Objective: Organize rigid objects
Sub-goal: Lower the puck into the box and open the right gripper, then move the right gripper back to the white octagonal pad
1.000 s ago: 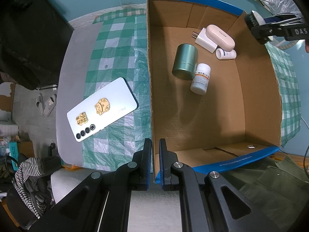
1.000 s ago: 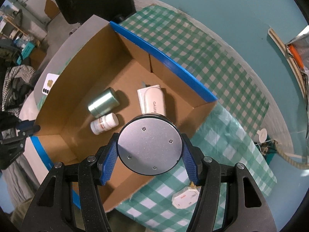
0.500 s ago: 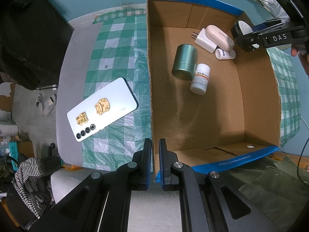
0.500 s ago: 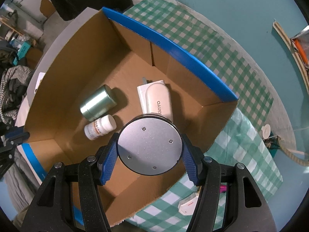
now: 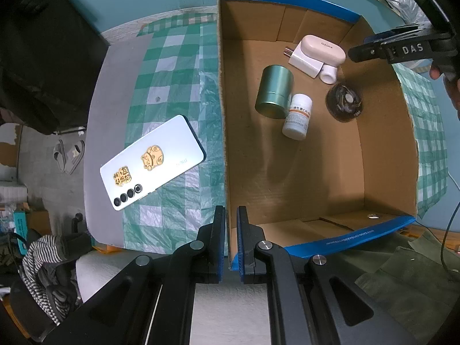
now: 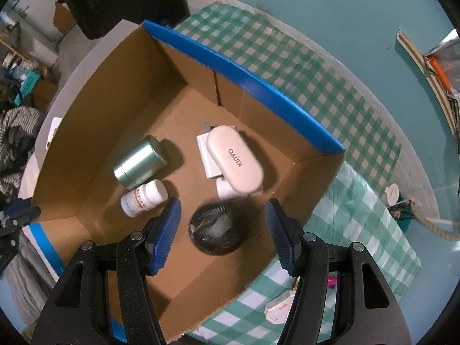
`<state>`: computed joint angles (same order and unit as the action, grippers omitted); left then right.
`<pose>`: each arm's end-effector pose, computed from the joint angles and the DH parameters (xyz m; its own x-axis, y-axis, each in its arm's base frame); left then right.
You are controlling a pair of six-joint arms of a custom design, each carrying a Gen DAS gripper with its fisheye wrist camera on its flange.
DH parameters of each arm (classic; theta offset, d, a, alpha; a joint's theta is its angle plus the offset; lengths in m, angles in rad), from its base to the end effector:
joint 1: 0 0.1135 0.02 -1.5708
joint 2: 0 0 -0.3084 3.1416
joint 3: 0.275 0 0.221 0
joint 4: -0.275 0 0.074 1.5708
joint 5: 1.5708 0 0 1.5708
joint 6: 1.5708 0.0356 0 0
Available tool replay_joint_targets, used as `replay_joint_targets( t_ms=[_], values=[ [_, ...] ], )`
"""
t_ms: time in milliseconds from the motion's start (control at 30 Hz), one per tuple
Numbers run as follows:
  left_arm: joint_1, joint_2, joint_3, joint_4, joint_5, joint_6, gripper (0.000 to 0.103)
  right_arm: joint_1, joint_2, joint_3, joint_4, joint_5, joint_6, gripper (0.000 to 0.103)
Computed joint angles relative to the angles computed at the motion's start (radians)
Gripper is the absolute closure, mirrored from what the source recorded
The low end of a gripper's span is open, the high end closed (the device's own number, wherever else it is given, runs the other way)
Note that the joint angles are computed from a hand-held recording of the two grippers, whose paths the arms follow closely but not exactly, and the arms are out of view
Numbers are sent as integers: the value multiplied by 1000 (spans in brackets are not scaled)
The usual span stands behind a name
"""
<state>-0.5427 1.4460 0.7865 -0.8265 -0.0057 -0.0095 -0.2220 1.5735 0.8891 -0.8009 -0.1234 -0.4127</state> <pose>0.1677 -0.1009 0.2274 -0.8581 0.5064 -0.0847 0.5079 0.8614 0.0049 0.2282 -0.0470 0.2250 -0.9738 -0.1882 -0.1274 -0.1990 0.9769 0.0781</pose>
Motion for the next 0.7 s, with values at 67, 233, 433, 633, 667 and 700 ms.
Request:
replay_joint_targets(
  t_ms=[67, 233, 433, 633, 667, 700],
  values=[
    [0, -1, 0, -1, 3, -1, 96, -6, -10, 11, -13, -1, 0, 41],
    [1, -4, 1, -3, 4, 0, 96, -30, -43, 36, -56, -25, -10, 38],
    [7, -6, -3, -1, 4, 7, 96, -56, -76, 58, -102, -34, -19, 38],
    [8, -6, -3, -1, 4, 8, 96, -104, -102, 72, -139, -52, -39, 38],
    [6, -7, -2, -2, 4, 6, 96, -115, -107, 74, -147, -56, -45, 38],
    [6, -7, -2, -2, 4, 6, 96, -126, -111, 76, -156, -60, -51, 38]
  ],
)
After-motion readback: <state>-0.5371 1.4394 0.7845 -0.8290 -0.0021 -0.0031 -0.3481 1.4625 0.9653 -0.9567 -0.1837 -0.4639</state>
